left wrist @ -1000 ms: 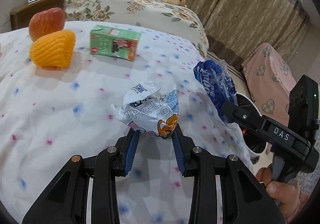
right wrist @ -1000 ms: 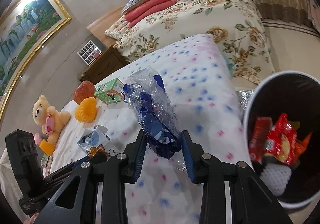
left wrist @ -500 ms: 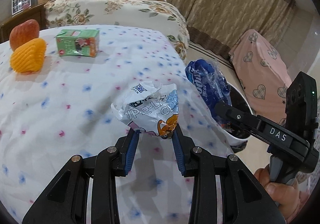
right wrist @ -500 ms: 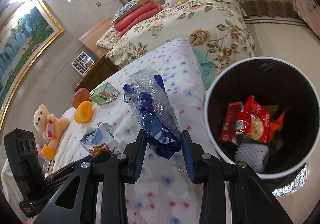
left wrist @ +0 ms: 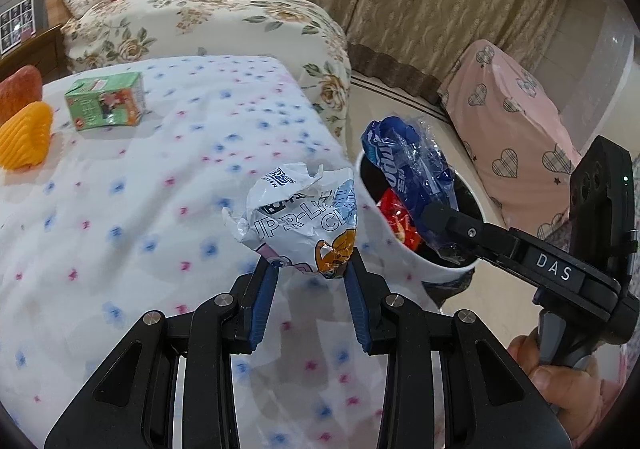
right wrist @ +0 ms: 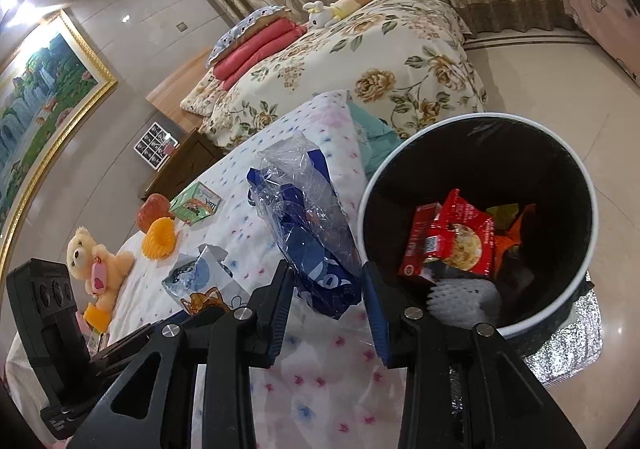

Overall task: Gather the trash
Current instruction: 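Carry the white wrapper and blue plastic bag over the bin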

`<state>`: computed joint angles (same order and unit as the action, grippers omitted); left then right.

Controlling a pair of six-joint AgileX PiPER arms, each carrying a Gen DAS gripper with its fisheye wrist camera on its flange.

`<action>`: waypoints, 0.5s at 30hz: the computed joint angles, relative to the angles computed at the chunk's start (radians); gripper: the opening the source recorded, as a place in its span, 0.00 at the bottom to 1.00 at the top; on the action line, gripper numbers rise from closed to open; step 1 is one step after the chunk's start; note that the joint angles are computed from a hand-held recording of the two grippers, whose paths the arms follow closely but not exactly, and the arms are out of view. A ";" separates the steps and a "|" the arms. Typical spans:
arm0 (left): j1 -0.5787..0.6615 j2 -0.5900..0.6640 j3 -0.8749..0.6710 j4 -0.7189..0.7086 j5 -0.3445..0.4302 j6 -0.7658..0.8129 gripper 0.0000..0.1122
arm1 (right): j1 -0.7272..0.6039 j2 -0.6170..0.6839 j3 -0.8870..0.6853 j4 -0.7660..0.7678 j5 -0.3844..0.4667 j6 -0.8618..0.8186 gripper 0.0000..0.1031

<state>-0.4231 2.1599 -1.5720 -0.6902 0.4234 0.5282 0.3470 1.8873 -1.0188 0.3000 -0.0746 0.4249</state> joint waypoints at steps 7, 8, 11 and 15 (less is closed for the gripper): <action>-0.030 0.025 -0.054 0.046 0.021 -0.042 0.29 | -0.030 -0.044 0.071 -0.008 -0.027 0.014 0.35; -0.034 0.029 -0.062 0.053 0.023 -0.046 0.29 | -0.035 -0.048 0.077 -0.004 -0.028 0.010 0.35; -0.047 0.041 -0.081 0.070 0.029 -0.060 0.29 | -0.049 -0.065 0.102 0.003 -0.036 0.007 0.35; -0.064 0.055 -0.111 0.095 0.040 -0.082 0.29 | -0.068 -0.074 0.120 -0.025 -0.042 0.038 0.35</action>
<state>-0.4868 2.2153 -1.6833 -0.5952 0.4630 0.4467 0.2790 1.8133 -0.8987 0.2748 -0.1162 0.4632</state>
